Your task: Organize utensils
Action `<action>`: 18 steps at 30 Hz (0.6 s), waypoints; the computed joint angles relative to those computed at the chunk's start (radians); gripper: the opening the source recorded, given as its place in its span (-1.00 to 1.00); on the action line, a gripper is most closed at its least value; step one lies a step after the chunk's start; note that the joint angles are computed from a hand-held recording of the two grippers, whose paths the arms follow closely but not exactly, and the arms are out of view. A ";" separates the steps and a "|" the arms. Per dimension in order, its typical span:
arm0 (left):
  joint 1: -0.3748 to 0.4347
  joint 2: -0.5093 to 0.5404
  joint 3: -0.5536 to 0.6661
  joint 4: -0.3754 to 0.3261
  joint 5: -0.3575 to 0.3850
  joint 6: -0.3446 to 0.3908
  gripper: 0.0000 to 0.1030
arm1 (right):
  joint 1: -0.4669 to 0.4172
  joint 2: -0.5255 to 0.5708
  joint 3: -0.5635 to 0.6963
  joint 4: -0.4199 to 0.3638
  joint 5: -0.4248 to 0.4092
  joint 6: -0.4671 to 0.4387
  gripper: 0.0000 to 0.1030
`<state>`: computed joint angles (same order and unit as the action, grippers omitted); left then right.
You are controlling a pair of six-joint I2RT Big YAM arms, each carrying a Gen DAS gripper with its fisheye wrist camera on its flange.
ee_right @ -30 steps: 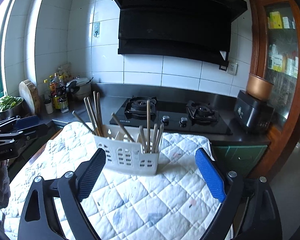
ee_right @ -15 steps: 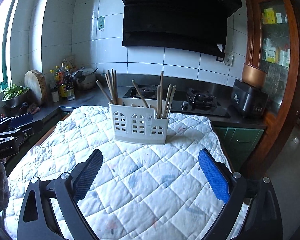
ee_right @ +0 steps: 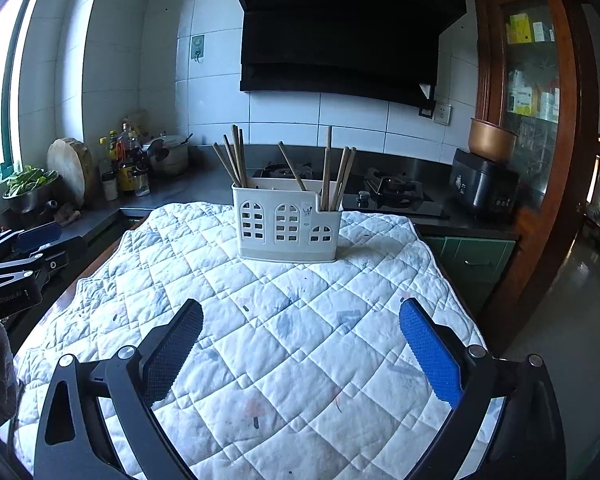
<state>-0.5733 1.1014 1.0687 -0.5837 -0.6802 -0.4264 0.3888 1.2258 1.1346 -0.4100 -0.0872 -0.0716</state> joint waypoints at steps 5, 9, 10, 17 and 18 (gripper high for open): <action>-0.013 -0.021 -0.024 0.003 0.001 -0.005 0.32 | -0.007 -0.019 -0.026 0.001 -0.018 0.046 0.85; -0.017 -0.036 -0.047 0.011 0.009 -0.025 0.33 | -0.003 -0.034 -0.042 0.007 0.001 0.044 0.85; -0.018 -0.039 -0.054 0.011 0.014 -0.035 0.42 | -0.004 -0.039 -0.047 0.007 -0.003 0.047 0.85; -0.039 -0.046 -0.085 0.007 -0.001 -0.064 0.66 | 0.006 -0.059 -0.076 0.003 0.001 0.046 0.86; -0.040 -0.048 -0.088 0.005 -0.001 -0.066 0.68 | 0.008 -0.061 -0.078 0.003 0.003 0.043 0.86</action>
<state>-0.6135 1.0537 0.9808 -0.5789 -0.6810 -0.4929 0.3963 1.1645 1.0565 -0.4073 -0.0843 -0.0286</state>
